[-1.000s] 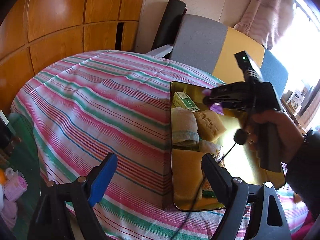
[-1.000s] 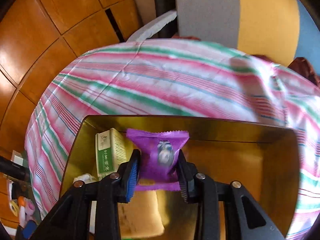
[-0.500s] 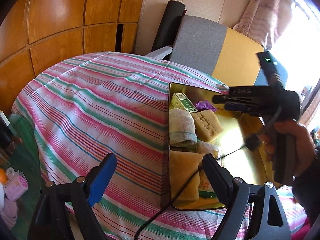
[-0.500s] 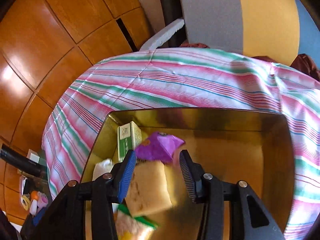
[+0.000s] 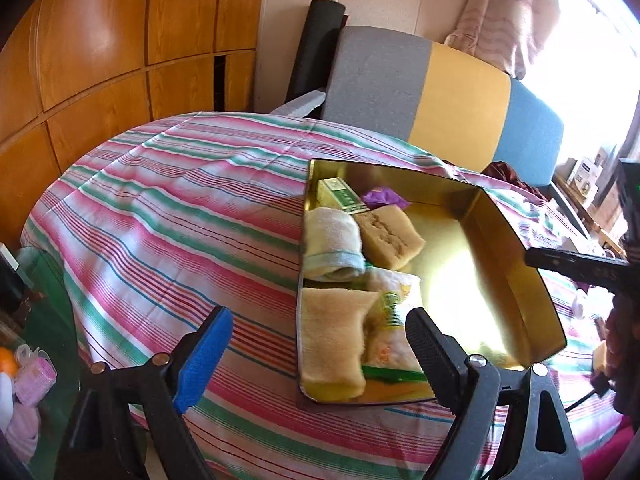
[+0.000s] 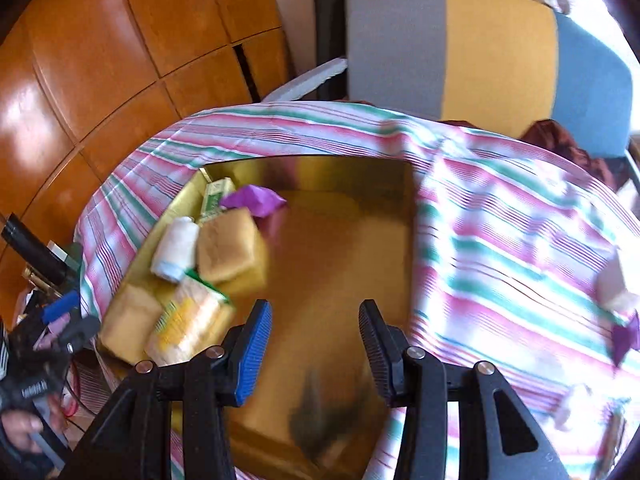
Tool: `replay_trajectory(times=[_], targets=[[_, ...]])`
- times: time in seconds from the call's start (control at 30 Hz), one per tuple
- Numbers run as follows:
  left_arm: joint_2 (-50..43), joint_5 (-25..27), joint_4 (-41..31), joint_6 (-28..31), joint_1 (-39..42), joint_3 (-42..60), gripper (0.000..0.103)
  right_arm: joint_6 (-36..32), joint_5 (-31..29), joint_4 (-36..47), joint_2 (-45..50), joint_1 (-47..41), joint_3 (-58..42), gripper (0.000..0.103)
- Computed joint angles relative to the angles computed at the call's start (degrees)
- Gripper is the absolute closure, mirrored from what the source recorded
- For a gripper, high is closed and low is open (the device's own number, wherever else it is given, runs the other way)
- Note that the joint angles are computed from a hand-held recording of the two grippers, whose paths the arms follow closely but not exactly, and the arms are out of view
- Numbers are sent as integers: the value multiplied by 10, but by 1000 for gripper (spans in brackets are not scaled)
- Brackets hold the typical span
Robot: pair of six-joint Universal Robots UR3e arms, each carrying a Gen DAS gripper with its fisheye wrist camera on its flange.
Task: Organize objects
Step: 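Return both grippers to the table toward the white box and plastic bundles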
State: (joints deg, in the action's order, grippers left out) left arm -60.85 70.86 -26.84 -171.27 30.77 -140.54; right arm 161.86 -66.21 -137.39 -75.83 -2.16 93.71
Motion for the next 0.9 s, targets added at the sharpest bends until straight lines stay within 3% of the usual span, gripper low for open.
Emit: replay_trajectory(times=[0.27,0.47,0.6,0.7,0.8,0.9], targets=[[-31,40,17,-19,-71,20,14,-59,22,25,-136,-152,115,57],[-59,73,35,-32,-133,45,14,-62,43,16,-184,-290,157,57],[-87,97,49,-39,-179,70,14,-26,29,-51,-190,-372,195,57],[-120,119,57,-49,-219,102,14,44,22,-89,-176,-436,216,57],[-162,135,64,-64,-264,144,14,117,41,-56,-156,-494,200,57],[-213,150,67,-75,-313,193,14,141,83,-35,-155,-536,199,57]])
